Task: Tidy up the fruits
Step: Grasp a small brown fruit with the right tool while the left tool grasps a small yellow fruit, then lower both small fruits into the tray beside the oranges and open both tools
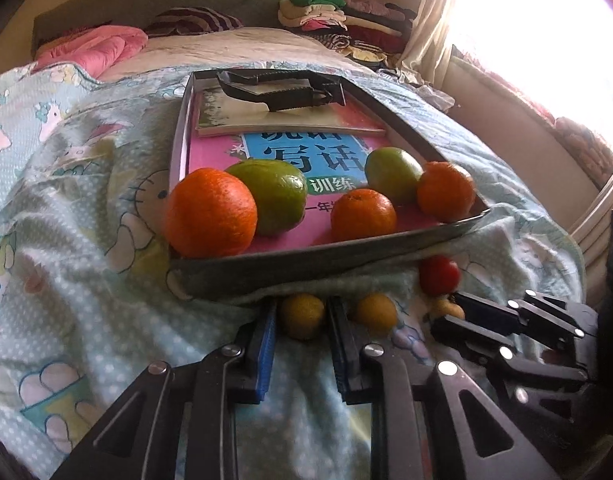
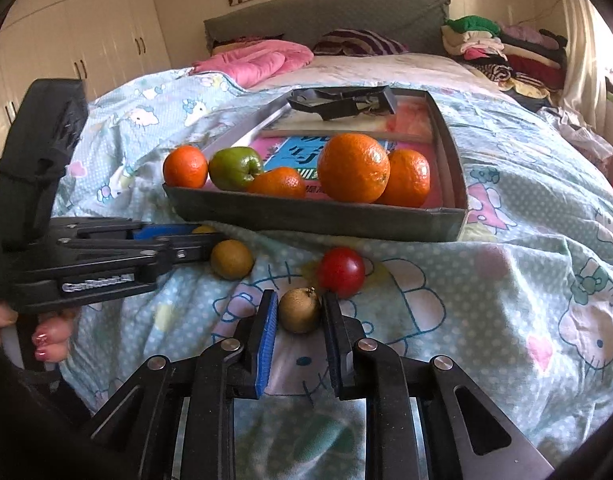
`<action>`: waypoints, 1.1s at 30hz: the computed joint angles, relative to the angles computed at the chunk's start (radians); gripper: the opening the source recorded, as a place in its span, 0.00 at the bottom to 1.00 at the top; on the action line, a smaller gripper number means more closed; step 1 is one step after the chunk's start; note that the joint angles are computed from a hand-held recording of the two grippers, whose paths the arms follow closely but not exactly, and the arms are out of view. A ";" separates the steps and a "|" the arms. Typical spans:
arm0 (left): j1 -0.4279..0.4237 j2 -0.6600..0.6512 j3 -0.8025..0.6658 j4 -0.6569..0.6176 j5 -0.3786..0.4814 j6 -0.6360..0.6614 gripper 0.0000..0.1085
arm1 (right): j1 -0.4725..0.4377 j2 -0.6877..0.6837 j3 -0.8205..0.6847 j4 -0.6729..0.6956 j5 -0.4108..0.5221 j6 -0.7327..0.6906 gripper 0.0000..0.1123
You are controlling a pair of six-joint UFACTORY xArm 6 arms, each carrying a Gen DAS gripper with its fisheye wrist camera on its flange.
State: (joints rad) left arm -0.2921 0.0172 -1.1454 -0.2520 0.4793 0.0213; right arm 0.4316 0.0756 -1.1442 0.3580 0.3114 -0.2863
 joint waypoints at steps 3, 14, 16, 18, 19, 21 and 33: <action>0.003 -0.045 0.026 -0.032 -0.007 0.017 0.23 | -0.002 -0.021 0.013 0.058 -0.012 -0.041 0.20; -0.007 -0.063 -0.021 -0.010 -0.025 -0.011 0.23 | -0.040 -0.058 0.021 0.032 -0.094 -0.006 0.20; -0.008 -0.051 -0.037 0.002 -0.021 -0.024 0.23 | -0.047 -0.051 0.010 0.015 -0.101 0.004 0.20; -0.010 -0.033 -0.057 0.017 -0.020 -0.034 0.23 | -0.055 -0.042 -0.002 -0.023 -0.108 0.027 0.20; -0.012 -0.022 -0.070 0.029 -0.016 -0.043 0.23 | -0.059 -0.038 -0.004 -0.040 -0.111 0.040 0.20; -0.014 -0.003 -0.088 0.041 -0.014 -0.049 0.23 | -0.068 -0.027 -0.016 -0.054 -0.115 0.051 0.20; -0.007 0.076 -0.157 0.103 0.022 -0.099 0.23 | -0.094 0.057 -0.108 -0.058 -0.091 0.051 0.20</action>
State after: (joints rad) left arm -0.2991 0.0928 -1.3019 -0.1491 0.5010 -0.0780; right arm 0.3377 0.1323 -1.2525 0.3003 0.2203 -0.2349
